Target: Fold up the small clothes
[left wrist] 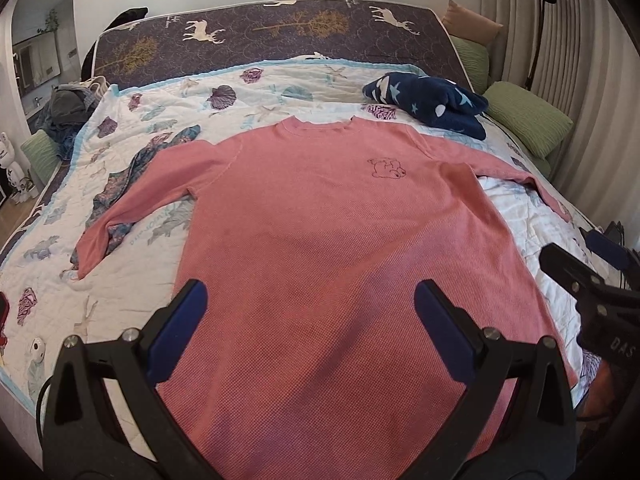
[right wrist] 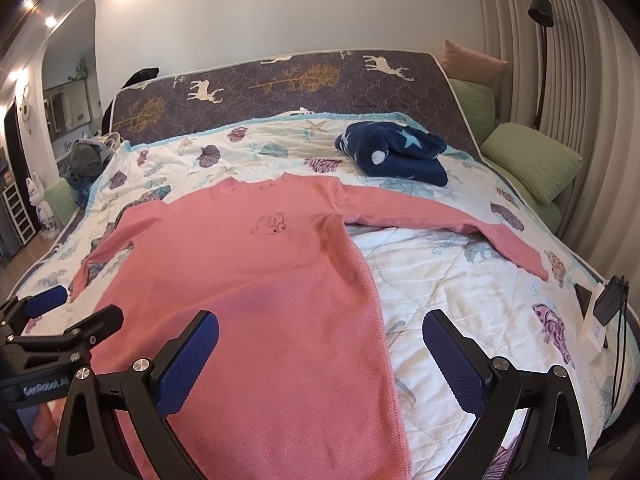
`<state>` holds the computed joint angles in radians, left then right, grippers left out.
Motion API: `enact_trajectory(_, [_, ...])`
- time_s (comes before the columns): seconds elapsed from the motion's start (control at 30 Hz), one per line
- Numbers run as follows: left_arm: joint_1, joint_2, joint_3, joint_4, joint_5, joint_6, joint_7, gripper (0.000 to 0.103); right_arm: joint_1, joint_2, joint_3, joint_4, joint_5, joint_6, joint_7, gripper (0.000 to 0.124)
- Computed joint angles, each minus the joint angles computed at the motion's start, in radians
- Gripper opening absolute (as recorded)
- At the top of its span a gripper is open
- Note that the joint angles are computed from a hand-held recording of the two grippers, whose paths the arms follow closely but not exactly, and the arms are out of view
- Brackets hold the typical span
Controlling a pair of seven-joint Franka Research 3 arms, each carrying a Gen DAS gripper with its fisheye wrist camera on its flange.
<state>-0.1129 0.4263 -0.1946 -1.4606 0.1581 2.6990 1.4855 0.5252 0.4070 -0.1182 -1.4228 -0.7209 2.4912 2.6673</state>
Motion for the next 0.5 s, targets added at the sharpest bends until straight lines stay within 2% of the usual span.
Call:
enact_trajectory(0.23, [0.015,0.01,-0.02,0.008,-0.031,-0.005,0.042,0.103,0.005,0.036,0.008,0.048,0.031,-0.026,-0.067,0.103])
enact_trajectory(0.5, [0.014,0.015,-0.023,0.01,-0.041,0.002,0.078,0.103,0.017,0.052,-0.006,0.072,0.042,-0.039,-0.073,0.103])
